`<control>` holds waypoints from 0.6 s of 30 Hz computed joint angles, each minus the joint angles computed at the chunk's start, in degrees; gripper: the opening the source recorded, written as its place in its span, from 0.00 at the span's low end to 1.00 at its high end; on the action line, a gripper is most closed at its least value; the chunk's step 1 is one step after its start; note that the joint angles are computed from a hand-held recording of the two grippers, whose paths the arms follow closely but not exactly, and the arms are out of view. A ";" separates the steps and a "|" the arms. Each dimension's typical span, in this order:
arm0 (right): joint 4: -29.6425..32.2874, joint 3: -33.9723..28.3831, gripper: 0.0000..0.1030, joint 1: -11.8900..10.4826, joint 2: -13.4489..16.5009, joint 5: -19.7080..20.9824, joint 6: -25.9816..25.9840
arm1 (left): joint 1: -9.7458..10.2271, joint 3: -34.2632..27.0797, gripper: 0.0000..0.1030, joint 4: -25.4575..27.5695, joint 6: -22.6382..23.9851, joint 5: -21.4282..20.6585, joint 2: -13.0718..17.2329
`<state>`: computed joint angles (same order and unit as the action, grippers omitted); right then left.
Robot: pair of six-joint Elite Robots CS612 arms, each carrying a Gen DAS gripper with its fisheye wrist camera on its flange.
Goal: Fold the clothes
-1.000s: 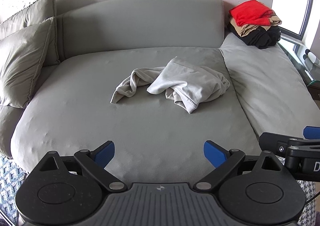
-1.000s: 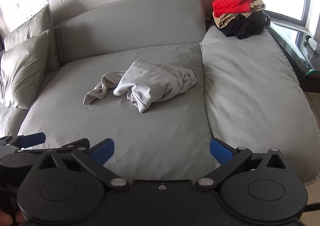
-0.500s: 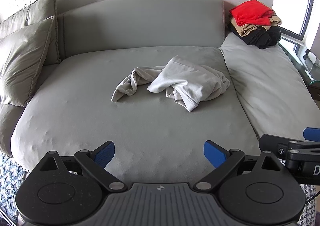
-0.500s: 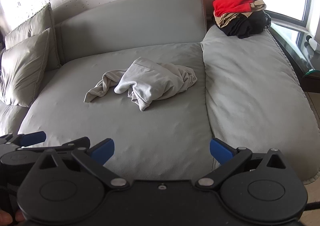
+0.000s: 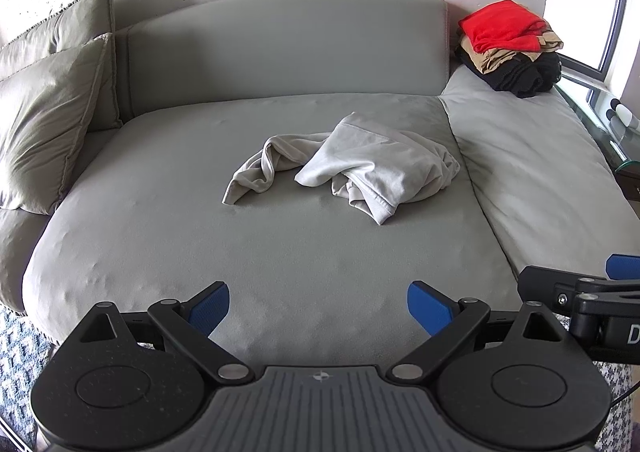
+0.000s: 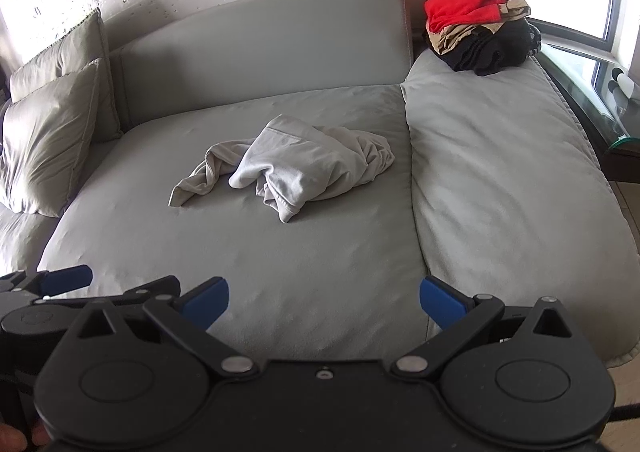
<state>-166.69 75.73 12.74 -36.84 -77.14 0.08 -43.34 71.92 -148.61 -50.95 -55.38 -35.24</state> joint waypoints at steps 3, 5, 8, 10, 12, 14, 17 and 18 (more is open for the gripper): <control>0.04 0.04 1.00 0.01 -0.03 -0.03 0.01 | 0.03 -0.05 0.93 0.11 0.00 -0.04 0.00; 0.05 0.05 1.00 0.02 -0.04 -0.04 0.01 | 0.04 -0.07 0.93 0.15 0.01 -0.04 0.00; 0.33 -0.07 1.00 -0.02 -0.05 0.06 0.08 | 0.04 -0.15 0.93 0.31 -0.14 -0.11 0.02; 0.44 -0.12 1.00 -0.07 -0.04 0.13 0.07 | 0.04 -0.28 0.93 0.53 -0.18 -0.09 0.07; 0.45 -0.14 1.00 -0.07 -0.01 0.16 0.09 | 0.05 -0.38 0.93 0.65 -0.19 -0.08 0.12; 0.54 -0.18 1.00 -0.07 0.02 0.17 0.14 | 0.06 -0.43 0.93 0.73 -0.22 -0.11 0.16; 0.68 -0.28 1.00 -0.05 0.08 0.17 0.22 | 0.09 -0.46 0.93 0.75 -0.24 -0.23 0.20; 0.71 -0.30 1.00 -0.06 0.10 0.21 0.25 | 0.11 -0.47 0.93 0.72 -0.20 -0.30 0.22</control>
